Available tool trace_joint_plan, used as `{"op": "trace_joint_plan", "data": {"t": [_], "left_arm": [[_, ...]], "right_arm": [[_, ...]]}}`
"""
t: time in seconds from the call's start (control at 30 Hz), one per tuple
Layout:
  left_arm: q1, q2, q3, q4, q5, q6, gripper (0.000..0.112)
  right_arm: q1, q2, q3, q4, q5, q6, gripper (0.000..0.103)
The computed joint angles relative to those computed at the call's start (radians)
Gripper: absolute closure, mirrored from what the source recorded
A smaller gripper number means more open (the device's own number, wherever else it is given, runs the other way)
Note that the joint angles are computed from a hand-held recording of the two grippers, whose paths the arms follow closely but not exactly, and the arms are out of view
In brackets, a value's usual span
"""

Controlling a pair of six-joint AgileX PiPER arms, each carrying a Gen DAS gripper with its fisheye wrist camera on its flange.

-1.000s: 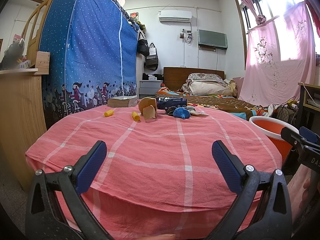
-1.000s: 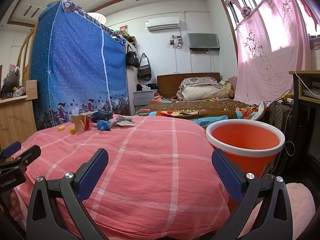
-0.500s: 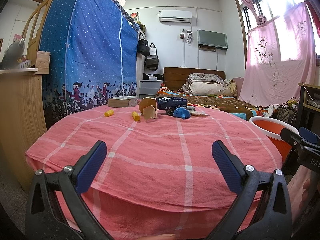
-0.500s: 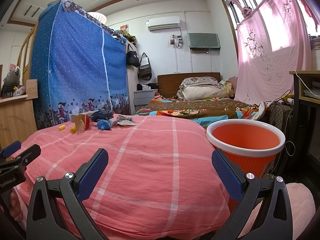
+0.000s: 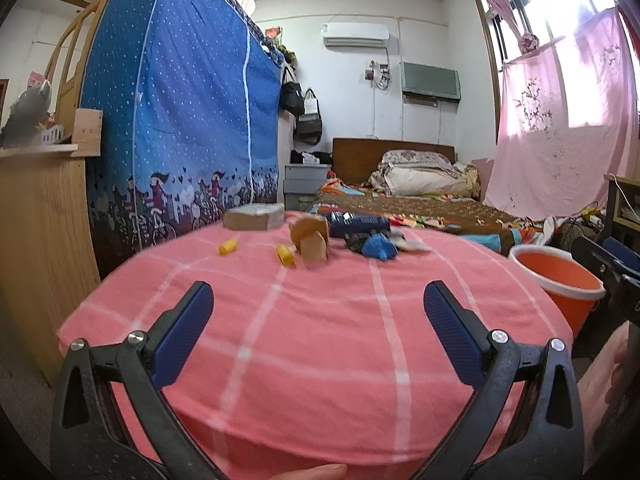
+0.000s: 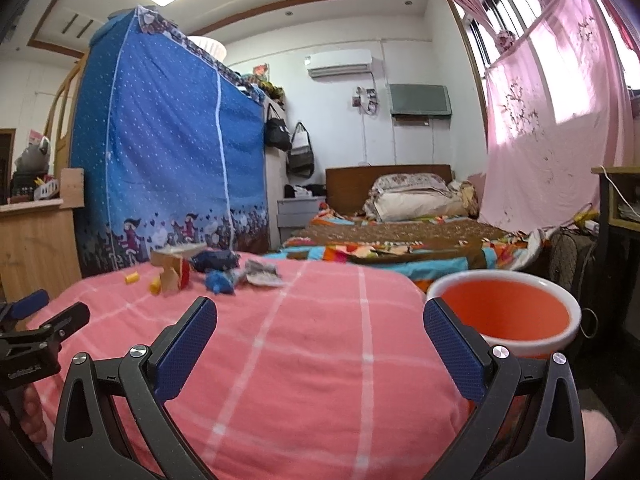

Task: Collect trash
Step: 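Grasp the torn cardboard piece with the right tool while the left tool grasps a yellow cap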

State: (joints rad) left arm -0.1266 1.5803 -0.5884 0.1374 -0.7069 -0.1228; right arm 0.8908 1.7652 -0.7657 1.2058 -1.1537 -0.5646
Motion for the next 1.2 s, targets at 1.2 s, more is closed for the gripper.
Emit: {"op": "trace_joint_plan", "data": {"t": [1.2], "left_arm": [[0.301, 0.370, -0.739, 0.686, 0.171, -0.526, 0.014]], "right_arm": [[-0.215, 0.408, -0.927, -0.031, 0.609, -0.467, 0.012]]}}
